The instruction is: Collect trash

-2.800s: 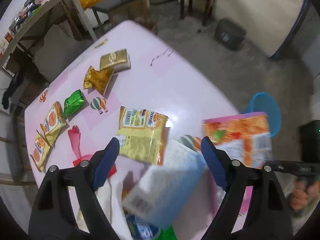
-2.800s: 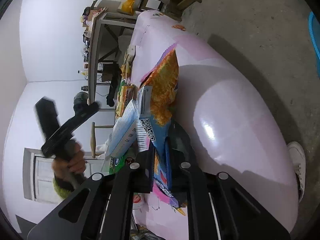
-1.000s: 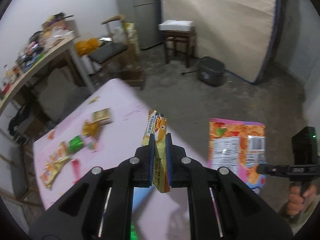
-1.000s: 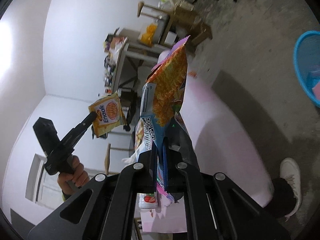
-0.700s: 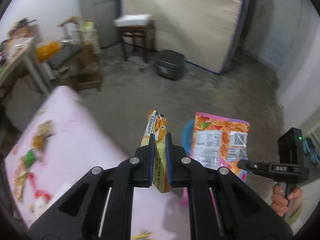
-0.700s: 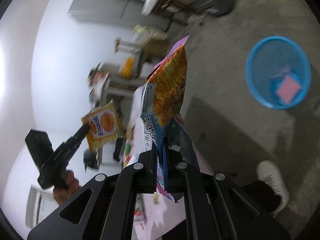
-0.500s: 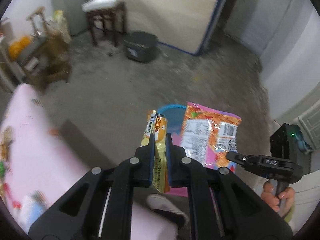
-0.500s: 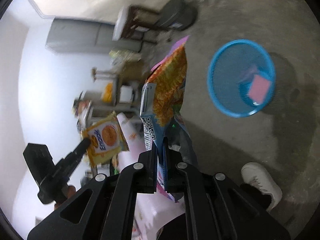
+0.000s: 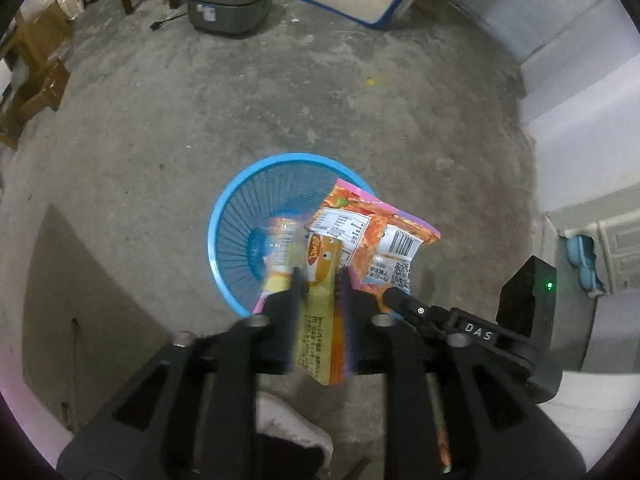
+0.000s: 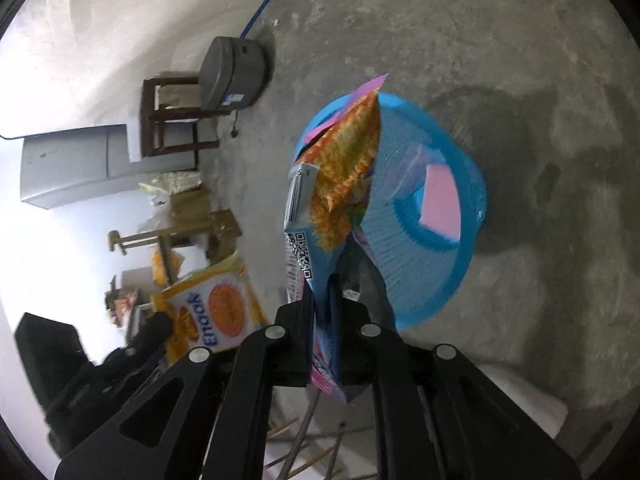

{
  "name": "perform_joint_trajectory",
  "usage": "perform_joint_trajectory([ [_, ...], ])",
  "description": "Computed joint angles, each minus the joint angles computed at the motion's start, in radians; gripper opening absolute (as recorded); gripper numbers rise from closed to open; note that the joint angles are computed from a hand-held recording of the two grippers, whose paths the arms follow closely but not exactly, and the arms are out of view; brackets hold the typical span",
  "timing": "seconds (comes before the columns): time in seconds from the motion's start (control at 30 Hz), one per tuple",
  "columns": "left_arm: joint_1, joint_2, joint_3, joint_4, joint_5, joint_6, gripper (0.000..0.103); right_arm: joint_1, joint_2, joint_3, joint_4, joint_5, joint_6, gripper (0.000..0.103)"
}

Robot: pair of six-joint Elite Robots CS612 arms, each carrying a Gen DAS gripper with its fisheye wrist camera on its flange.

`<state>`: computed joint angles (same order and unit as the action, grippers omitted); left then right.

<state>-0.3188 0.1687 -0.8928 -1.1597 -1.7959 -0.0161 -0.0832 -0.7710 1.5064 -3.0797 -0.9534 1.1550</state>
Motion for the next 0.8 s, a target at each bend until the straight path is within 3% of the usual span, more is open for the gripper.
perform_joint_trajectory([
  [0.03,-0.004,0.001,0.005,-0.009,0.021,-0.012,0.063,0.001,0.012,-0.012,0.035,-0.020,-0.012,0.026],
  [0.07,-0.009,0.008,0.002,-0.020,0.072,-0.031,0.070,0.002,0.024,-0.022,0.061,-0.038,-0.023,0.042],
  [0.13,-0.011,0.014,-0.001,-0.029,0.121,-0.050,0.072,0.005,0.037,-0.034,0.112,-0.059,-0.054,0.049],
  [0.23,0.000,0.015,-0.011,-0.015,0.083,-0.071,0.072,0.005,0.042,-0.034,0.170,-0.084,-0.069,0.049],
  [0.43,0.018,0.030,-0.095,-0.045,0.063,-0.067,0.072,0.003,0.003,0.025,0.128,-0.114,-0.106,0.049],
  [0.63,0.053,0.024,-0.209,-0.063,0.054,-0.035,0.072,0.017,-0.059,0.051,0.122,-0.184,-0.226,0.049],
  [0.8,0.101,0.004,-0.296,-0.054,0.106,0.013,0.075,0.052,-0.054,-0.049,0.173,-0.248,-0.408,0.048],
])
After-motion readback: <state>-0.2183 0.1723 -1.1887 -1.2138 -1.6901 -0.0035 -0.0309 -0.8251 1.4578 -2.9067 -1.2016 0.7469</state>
